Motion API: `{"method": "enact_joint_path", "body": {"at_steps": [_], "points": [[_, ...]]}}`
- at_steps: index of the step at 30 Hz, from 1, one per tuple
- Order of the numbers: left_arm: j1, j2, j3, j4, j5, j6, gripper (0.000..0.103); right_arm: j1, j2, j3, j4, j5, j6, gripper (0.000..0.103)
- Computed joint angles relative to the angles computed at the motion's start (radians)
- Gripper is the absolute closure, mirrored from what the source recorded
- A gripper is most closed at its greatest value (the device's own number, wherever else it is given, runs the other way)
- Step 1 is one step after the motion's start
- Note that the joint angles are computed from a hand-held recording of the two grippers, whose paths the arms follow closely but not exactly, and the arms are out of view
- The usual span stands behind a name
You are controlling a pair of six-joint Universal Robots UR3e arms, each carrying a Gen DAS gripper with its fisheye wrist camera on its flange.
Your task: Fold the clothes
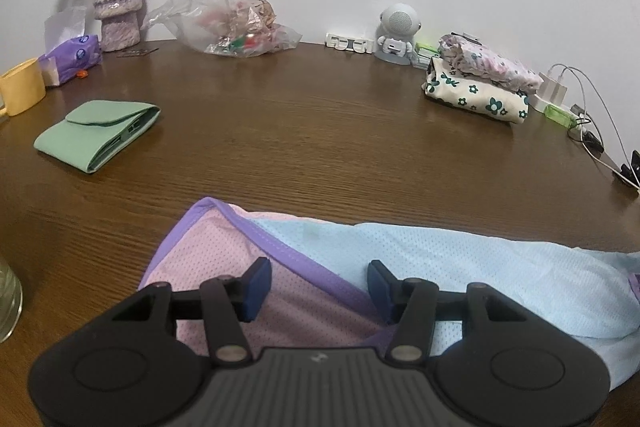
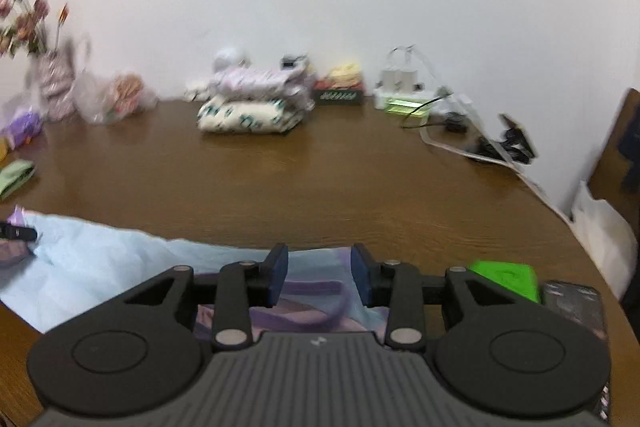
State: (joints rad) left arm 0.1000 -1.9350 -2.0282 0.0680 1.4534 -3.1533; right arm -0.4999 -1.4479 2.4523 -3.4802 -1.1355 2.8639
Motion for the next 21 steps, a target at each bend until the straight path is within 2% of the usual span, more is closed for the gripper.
{"method": "enact_joint_path", "body": {"at_steps": [3,4,5,6,7,11,14,15,16,18,19,20,21], "points": [[0.005,0.003,0.001,-0.008,-0.009,-0.005,0.050,0.091,0.130,-0.150,0.040,-0.129,0.054,0.061],[0.007,0.006,0.002,-0.013,-0.011,-0.004,0.050,0.141,0.187,-0.207,0.034,-0.214,0.072,0.060],[0.008,0.008,0.002,-0.017,-0.013,-0.003,0.050,0.158,0.213,-0.248,0.072,-0.242,0.078,0.062],[0.010,0.010,0.001,-0.022,-0.014,-0.001,0.050,0.163,0.230,-0.283,0.123,-0.249,0.082,0.080],[0.011,0.012,0.000,-0.023,-0.012,0.005,0.051,0.144,0.230,-0.292,0.158,-0.201,0.080,0.100],[0.015,0.012,0.006,-0.033,0.001,-0.008,0.056,0.129,0.240,-0.229,0.040,-0.221,0.128,0.100],[0.026,0.010,0.043,-0.083,-0.013,-0.044,0.056,0.122,0.259,-0.204,-0.004,-0.222,0.128,0.096],[0.032,0.007,0.059,-0.103,-0.021,-0.059,0.056,0.125,0.251,-0.188,-0.020,-0.222,0.124,0.089],[0.043,0.003,0.081,-0.129,-0.037,-0.078,0.056,0.127,0.238,-0.171,-0.033,-0.220,0.120,0.076],[0.055,-0.015,0.126,-0.161,-0.049,-0.109,0.059,0.143,0.219,-0.122,-0.119,-0.229,0.098,0.061],[0.058,-0.027,0.147,-0.168,-0.049,-0.120,0.073,0.153,0.211,-0.099,-0.165,-0.234,0.086,0.061],[0.062,-0.044,0.165,-0.165,-0.051,-0.123,0.093,0.151,0.198,-0.081,-0.181,-0.216,0.073,0.061],[0.070,-0.058,0.183,-0.176,-0.062,-0.130,0.098,0.146,0.183,-0.063,-0.188,-0.190,0.061,0.061]]}}
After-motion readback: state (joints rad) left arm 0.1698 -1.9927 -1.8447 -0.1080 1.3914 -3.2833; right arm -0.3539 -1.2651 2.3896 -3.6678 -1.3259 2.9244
